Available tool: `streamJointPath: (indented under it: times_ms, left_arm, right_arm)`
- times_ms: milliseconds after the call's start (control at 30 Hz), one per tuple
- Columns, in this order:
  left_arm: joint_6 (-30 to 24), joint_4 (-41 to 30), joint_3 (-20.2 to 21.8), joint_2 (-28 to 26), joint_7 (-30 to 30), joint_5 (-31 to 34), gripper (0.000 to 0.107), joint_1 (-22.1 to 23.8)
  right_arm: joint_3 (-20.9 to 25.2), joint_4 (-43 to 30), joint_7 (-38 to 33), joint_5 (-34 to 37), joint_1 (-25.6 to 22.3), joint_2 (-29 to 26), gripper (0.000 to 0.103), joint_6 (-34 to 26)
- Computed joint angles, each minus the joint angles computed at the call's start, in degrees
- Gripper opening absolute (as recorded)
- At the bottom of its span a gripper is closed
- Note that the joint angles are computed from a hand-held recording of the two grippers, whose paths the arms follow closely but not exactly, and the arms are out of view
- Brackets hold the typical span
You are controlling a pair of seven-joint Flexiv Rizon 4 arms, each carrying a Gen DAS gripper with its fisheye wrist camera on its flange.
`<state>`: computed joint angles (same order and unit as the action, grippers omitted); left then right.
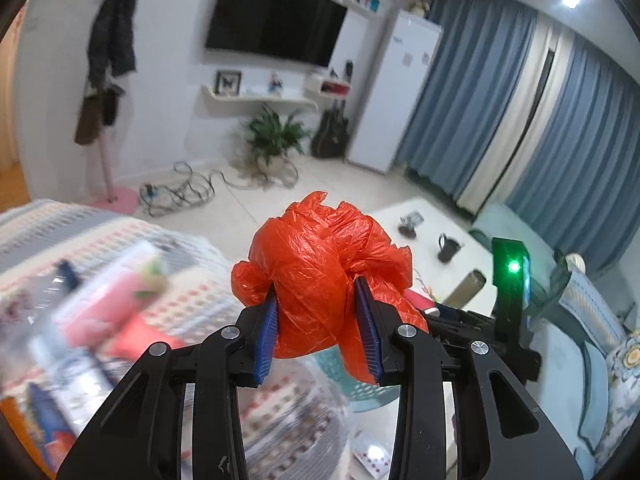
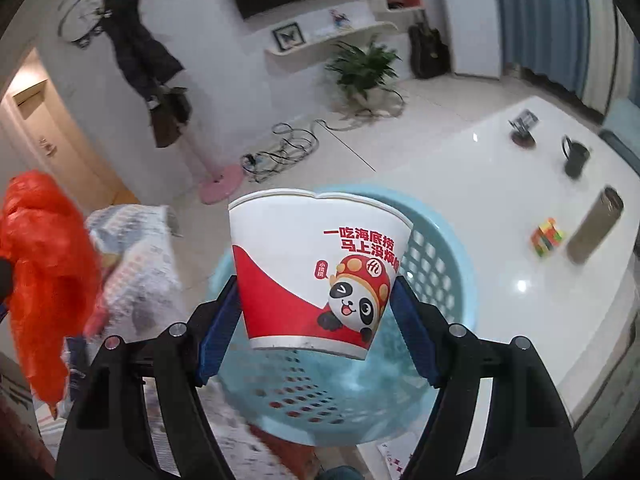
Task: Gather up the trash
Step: 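Carry the cup and red bag over the blue basket and release both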
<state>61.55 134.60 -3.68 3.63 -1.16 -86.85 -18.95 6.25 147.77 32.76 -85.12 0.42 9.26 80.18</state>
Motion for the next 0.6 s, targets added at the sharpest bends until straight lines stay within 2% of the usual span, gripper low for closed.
streamJointPath:
  times_ms: [200, 300, 433, 533, 600]
  left_arm:
    - [0.39, -2.46, -2.06, -6.94, -5.06, 6.55, 0.035, -0.47]
    - [0.20, -2.82, -2.38, -8.61, -7.07, 9.45, 0.036, -0.19]
    - [0.67, -2.09, -2.53, -8.41, -5.86, 8.58, 0.055, -0.08]
    - [0.28, -1.25, -2.10, -7.17, -4.38, 7.32, 0.061, 0.03]
    - [-0.74, -0.12, -1.29, -5.62, -3.65, 6.95, 0.066, 0.42]
  right_arm:
    - [-3.28, 1.72, 6.00, -8.03, -2.70, -2.88, 0.072, 4.49]
    - [-2.79, 2.96, 4.43, -5.70, -2.55, -3.64, 0.072, 3.64]
    - [-1.76, 3.90, 2.07, -1.97, -1.93, -3.73, 0.072, 2.44]
    - [-1.98, 4.16, 3.04, -3.24, -2.41, -3.29, 0.077, 2.90]
    - [-1.38, 4.46, 2.09, -1.54, -1.97, -2.52, 0.077, 2.11]
